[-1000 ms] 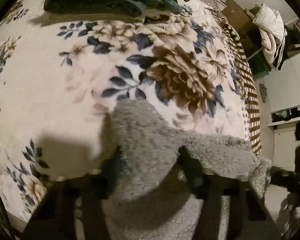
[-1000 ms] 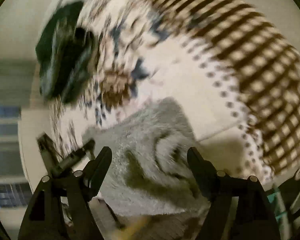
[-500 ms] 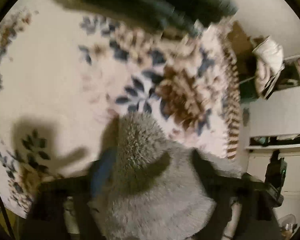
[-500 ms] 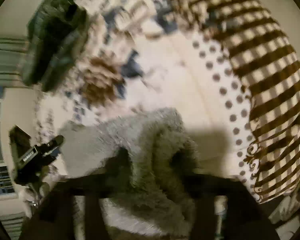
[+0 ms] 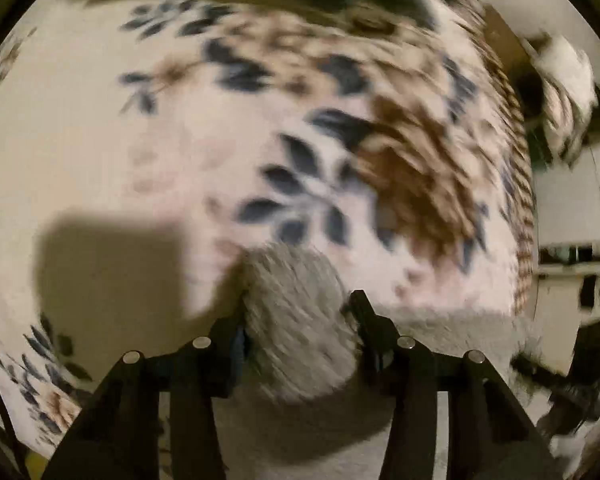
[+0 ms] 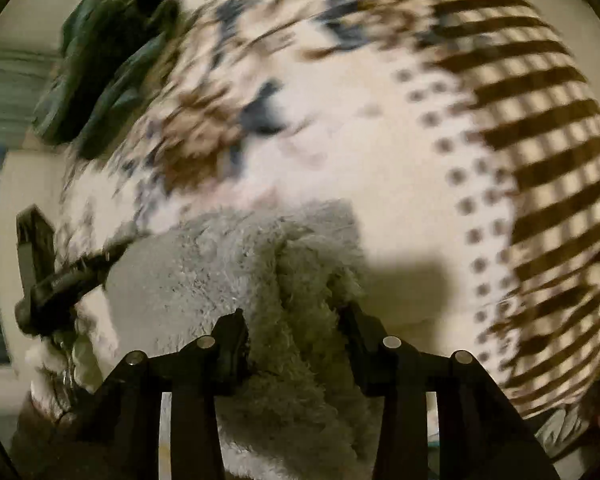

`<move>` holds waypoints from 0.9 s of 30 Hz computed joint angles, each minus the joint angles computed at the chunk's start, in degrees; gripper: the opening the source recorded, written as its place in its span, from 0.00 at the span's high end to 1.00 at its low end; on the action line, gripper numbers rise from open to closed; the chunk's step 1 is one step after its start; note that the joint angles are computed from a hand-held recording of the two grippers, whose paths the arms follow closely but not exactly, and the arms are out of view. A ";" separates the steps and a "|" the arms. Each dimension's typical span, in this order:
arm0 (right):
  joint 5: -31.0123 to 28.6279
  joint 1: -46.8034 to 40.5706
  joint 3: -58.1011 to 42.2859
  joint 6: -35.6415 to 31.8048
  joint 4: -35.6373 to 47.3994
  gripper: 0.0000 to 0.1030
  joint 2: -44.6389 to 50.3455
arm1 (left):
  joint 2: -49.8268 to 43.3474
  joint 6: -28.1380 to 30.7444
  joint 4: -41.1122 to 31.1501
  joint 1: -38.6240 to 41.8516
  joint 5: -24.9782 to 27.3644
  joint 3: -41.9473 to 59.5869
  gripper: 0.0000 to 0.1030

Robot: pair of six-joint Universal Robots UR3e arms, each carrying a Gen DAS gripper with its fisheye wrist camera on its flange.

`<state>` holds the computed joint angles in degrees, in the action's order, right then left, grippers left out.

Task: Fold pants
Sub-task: 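Lift the grey pants with both grippers and fold them over onto themselves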

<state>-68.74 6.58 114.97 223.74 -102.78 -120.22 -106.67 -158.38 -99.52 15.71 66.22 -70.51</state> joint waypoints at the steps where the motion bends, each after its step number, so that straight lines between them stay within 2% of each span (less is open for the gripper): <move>1: 2.47 -2.30 1.81 -1.05 0.92 0.58 -1.68 | -0.65 -0.21 -2.21 1.19 -1.60 1.53 0.55; 3: 4.91 -3.36 1.58 -2.13 2.86 0.43 -2.43 | -0.31 1.68 -8.63 3.71 -4.43 4.53 0.50; 4: 5.08 -2.93 0.26 -1.87 4.59 0.32 -3.54 | 1.12 3.39 -11.02 4.98 -4.96 5.00 0.50; 5: 4.50 -2.24 -0.82 -1.24 5.65 0.28 -4.62 | 3.87 5.75 -13.05 6.75 -5.57 4.50 0.43; 6: 4.06 -1.29 -1.99 -0.25 6.93 0.28 -6.53 | 7.40 8.60 -15.51 8.77 -5.35 3.59 0.34; 8: 4.23 -0.04 -3.34 2.05 10.45 0.21 -9.79 | 12.89 13.66 -20.76 12.75 -5.77 1.22 0.31; 10: 4.61 2.59 -2.85 5.73 12.00 0.21 -13.09 | 17.07 15.63 -22.83 14.66 -3.97 -2.04 0.30; 12: 5.54 7.63 -0.11 10.54 9.24 0.21 -12.49 | 21.95 16.69 -24.78 17.15 -2.51 -8.41 0.30; 14: 7.29 11.45 5.35 15.11 2.50 0.22 -12.11 | 24.56 16.09 -24.69 18.26 -1.50 -13.20 0.30; 15: 6.23 15.04 7.51 18.74 -2.03 0.38 -10.33 | 26.01 15.71 -24.08 18.66 -0.30 -15.86 0.30; 16: 3.77 18.04 7.27 20.76 -3.15 0.58 -8.19 | 27.93 15.59 -23.10 19.26 0.79 -18.28 0.30; 17: 2.02 20.39 6.54 22.17 -1.62 0.82 -6.03 | 29.60 16.23 -23.41 20.21 1.16 -19.86 0.30; 19: 0.04 22.57 4.35 24.46 4.15 0.82 -4.22 | 32.09 18.57 -26.33 22.92 2.63 -20.57 0.30; 22: -1.16 25.38 -0.78 23.59 9.87 0.82 -1.31 | 36.63 22.06 -31.71 27.16 4.76 -20.82 0.30; 23: -0.32 24.95 -0.22 24.17 8.72 0.80 -2.87 | 37.34 22.97 -33.44 28.48 5.14 -20.17 0.30; 25: 1.01 23.22 -0.36 24.82 8.39 0.69 -6.45 | 38.59 25.36 -36.88 30.73 5.69 -19.26 0.30; 27: 0.19 21.20 -2.80 24.42 10.11 0.35 -9.28 | 40.18 26.39 -36.10 30.06 6.24 -20.75 0.30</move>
